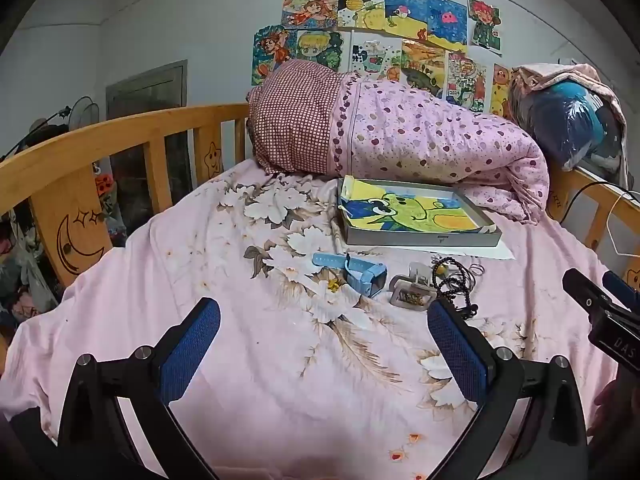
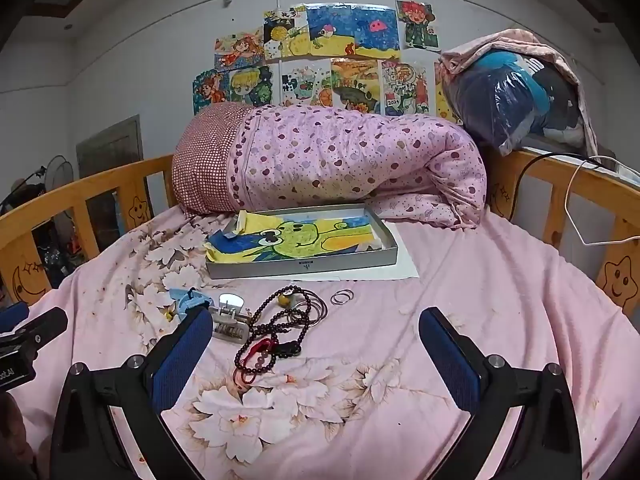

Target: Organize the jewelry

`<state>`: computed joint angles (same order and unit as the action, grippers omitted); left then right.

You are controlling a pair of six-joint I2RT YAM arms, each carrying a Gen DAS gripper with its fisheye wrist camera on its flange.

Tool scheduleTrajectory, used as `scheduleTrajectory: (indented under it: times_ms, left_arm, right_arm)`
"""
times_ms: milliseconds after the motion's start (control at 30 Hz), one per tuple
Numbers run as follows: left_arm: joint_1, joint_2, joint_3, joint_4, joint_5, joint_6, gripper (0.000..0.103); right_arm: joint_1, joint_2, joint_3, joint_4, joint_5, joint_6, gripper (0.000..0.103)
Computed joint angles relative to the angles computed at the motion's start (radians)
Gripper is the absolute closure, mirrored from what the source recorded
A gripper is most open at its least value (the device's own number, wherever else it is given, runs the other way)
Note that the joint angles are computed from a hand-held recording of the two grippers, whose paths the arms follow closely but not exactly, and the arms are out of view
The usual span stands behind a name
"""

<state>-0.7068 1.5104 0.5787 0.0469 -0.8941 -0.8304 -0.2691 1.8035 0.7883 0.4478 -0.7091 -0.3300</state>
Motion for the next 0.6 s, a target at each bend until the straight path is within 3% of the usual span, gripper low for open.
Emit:
scheduleTrajectory:
  times_ms: [400, 433, 600]
  left_arm:
    - [-0.003, -0.002, -0.001, 0.0, 0.002, -0.009, 0.001]
    - [-0.022, 0.001, 0.025, -0.038, -0.014, -0.027, 0.001]
    - [-0.009, 0.024, 0.029, -0.007, -0.003, -0.014, 0.001]
  right_arm:
    - [0.004, 0.007, 0.001, 0.003, 0.008, -0.005, 0.0]
    - [0.005, 0.006, -0.002, 0.005, 0.012, -0.003, 0.0]
    - [0.005, 0.005, -0.004, 0.008, 0.011, -0.005, 0.0]
